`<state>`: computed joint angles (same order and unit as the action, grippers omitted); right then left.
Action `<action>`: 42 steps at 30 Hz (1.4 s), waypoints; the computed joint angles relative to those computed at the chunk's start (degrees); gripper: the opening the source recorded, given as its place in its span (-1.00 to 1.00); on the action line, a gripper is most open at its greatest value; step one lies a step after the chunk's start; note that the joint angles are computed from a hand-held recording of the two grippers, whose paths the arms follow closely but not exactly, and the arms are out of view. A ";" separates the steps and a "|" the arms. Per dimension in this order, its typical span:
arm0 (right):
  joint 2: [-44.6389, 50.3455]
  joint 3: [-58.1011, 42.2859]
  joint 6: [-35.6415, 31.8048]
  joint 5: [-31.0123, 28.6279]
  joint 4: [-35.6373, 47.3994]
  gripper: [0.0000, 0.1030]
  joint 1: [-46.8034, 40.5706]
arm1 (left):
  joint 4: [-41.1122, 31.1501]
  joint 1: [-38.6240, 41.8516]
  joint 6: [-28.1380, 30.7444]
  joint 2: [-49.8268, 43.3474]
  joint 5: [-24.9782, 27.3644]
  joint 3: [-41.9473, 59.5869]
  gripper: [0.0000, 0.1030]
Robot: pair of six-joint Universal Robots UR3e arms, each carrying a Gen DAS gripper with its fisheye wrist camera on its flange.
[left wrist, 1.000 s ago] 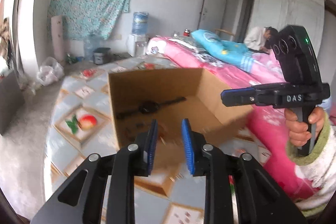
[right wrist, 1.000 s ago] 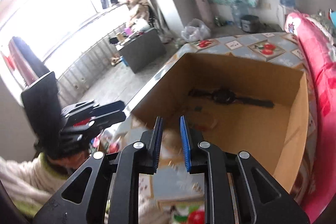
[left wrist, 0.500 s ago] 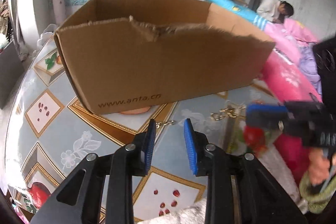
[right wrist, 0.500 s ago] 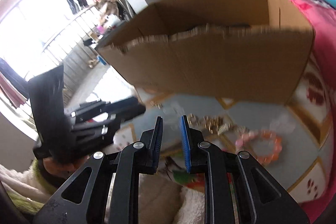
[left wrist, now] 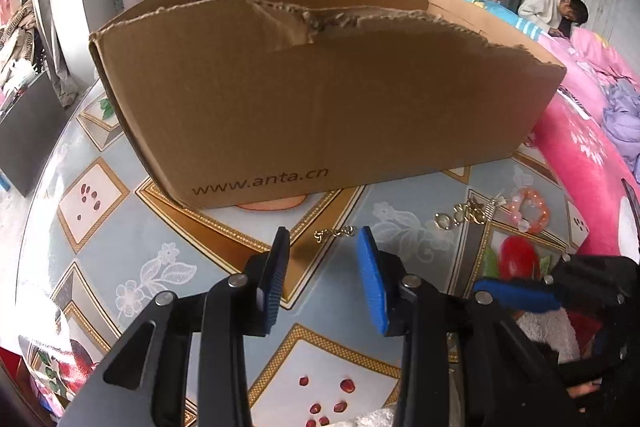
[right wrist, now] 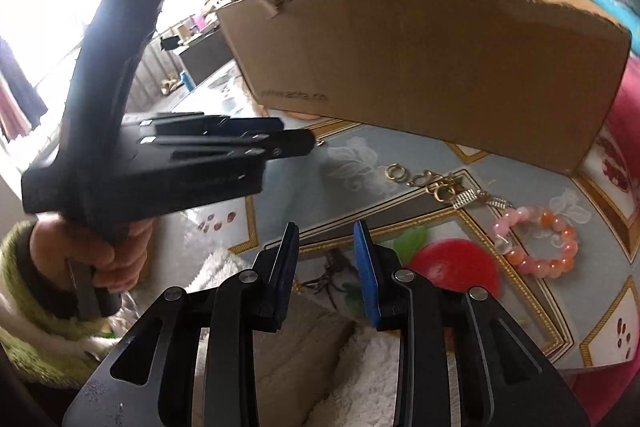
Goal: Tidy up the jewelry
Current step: 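Withdraw the left gripper from the box toward the gold keyring pieces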
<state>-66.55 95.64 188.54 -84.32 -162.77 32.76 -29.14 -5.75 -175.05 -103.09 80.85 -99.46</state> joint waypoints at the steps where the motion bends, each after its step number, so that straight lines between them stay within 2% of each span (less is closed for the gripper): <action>1: -0.41 0.86 -0.20 0.20 -0.64 -0.44 -0.10 | 0.19 -0.42 -0.25 -0.37 0.58 0.44 -0.34; 13: -8.03 12.49 0.87 3.29 -4.69 -0.56 -7.56 | -0.62 -0.87 -1.83 -0.69 1.88 0.96 -0.34; 16: -10.27 15.50 2.07 5.42 -5.24 -0.65 -10.79 | -1.06 -0.99 -1.82 -0.94 1.73 1.52 -0.34; 24: -15.34 20.15 1.67 3.78 -5.06 -0.68 -16.58 | -0.79 -0.64 -1.69 -0.97 0.99 1.29 -0.34; 28: -15.26 19.60 2.14 4.18 -5.65 -0.65 -17.55 | -0.39 0.04 -1.45 -0.19 0.31 0.07 -0.34; 32: -8.44 14.25 4.18 3.53 -8.13 -0.60 -13.31 | -0.53 0.00 -1.39 0.22 0.62 -0.27 -0.34; 42: -4.18 8.46 3.24 3.75 -6.34 -0.60 -7.25 | -1.65 -3.68 -1.69 -3.39 5.43 4.62 -0.34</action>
<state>-70.72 104.10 191.79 -80.57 -169.11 25.51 -30.80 -9.43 -176.73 -106.48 86.28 -94.83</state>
